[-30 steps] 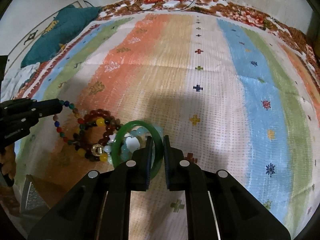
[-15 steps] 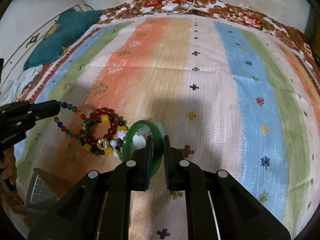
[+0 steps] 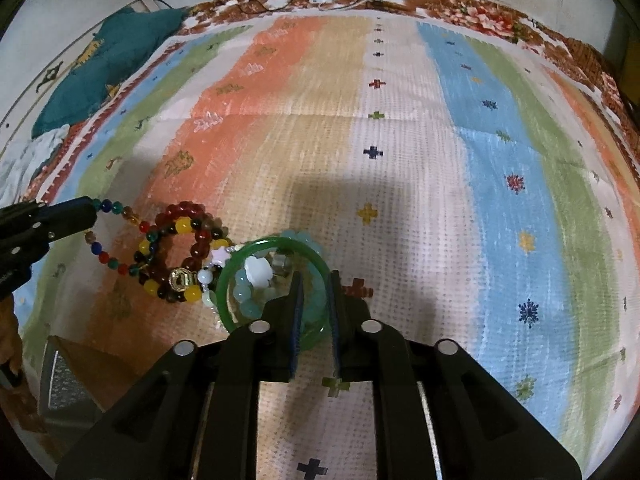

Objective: Organize jewelry
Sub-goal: 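Pull the green bangle away with the right tool while the left holds the beads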

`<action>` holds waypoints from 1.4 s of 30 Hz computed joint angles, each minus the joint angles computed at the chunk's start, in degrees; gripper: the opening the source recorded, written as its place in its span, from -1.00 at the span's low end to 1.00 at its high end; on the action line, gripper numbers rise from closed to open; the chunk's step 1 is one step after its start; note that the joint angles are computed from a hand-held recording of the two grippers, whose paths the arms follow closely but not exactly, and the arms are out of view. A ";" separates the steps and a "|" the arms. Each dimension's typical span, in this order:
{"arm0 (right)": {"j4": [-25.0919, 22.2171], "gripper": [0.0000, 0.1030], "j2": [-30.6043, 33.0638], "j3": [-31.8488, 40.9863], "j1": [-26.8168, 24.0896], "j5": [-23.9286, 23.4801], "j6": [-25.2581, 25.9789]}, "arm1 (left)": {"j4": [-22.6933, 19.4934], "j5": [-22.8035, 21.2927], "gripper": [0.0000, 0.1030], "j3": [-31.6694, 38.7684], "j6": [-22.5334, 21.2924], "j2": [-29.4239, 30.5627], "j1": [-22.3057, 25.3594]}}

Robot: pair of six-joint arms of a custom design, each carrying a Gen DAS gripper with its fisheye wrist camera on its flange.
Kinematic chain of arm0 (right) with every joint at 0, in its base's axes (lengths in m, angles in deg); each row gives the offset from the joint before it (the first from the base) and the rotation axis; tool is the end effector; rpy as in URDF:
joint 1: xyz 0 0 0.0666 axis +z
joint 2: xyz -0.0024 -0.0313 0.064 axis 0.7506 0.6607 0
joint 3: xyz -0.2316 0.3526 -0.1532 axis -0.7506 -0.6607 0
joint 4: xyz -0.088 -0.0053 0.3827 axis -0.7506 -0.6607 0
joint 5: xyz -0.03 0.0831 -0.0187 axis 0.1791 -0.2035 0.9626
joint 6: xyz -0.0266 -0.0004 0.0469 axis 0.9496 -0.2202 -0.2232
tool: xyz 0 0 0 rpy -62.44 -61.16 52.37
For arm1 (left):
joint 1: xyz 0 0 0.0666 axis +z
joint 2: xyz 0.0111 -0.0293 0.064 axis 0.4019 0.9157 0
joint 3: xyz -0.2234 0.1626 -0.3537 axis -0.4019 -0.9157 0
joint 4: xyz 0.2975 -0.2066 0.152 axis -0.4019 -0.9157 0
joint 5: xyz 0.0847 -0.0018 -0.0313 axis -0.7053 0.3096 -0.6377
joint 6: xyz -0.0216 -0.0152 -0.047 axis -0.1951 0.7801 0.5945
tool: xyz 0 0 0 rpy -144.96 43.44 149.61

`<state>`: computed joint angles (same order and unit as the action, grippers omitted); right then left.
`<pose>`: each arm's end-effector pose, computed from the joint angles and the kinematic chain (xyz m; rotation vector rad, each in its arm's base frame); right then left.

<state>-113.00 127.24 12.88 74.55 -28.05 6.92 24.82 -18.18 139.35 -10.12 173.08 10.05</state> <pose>0.5175 0.2462 0.3496 0.0892 2.6673 0.1552 0.6595 -0.1739 0.3510 0.7920 2.4391 -0.4646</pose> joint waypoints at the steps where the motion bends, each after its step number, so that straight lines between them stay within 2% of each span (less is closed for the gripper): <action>1: -0.18 -0.46 0.12 0.06 -0.04 0.12 -0.08 | -0.19 0.11 -0.82 0.08 -0.15 0.06 -0.02; 13: -0.40 -0.45 1.88 0.88 -0.96 0.30 -0.77 | -1.37 -0.32 -0.82 1.15 -1.20 1.12 -0.33; 22: -0.19 -0.45 3.60 1.67 -1.16 -0.16 0.75 | -2.45 -0.63 -0.82 2.42 -2.08 2.16 -0.57; 26: 0.51 -0.69 3.46 1.36 -1.28 -1.40 1.13 | -2.79 -0.99 -0.82 2.83 -2.30 2.55 -0.60; 30: 0.34 -0.76 3.29 1.35 -1.01 -0.72 2.05 | -3.06 -1.12 -0.82 2.82 -2.42 2.57 -0.68; 42: 1.12 -0.77 1.75 0.82 -0.90 -0.23 2.11 | -2.56 -0.64 -0.82 2.23 -1.48 1.85 -0.46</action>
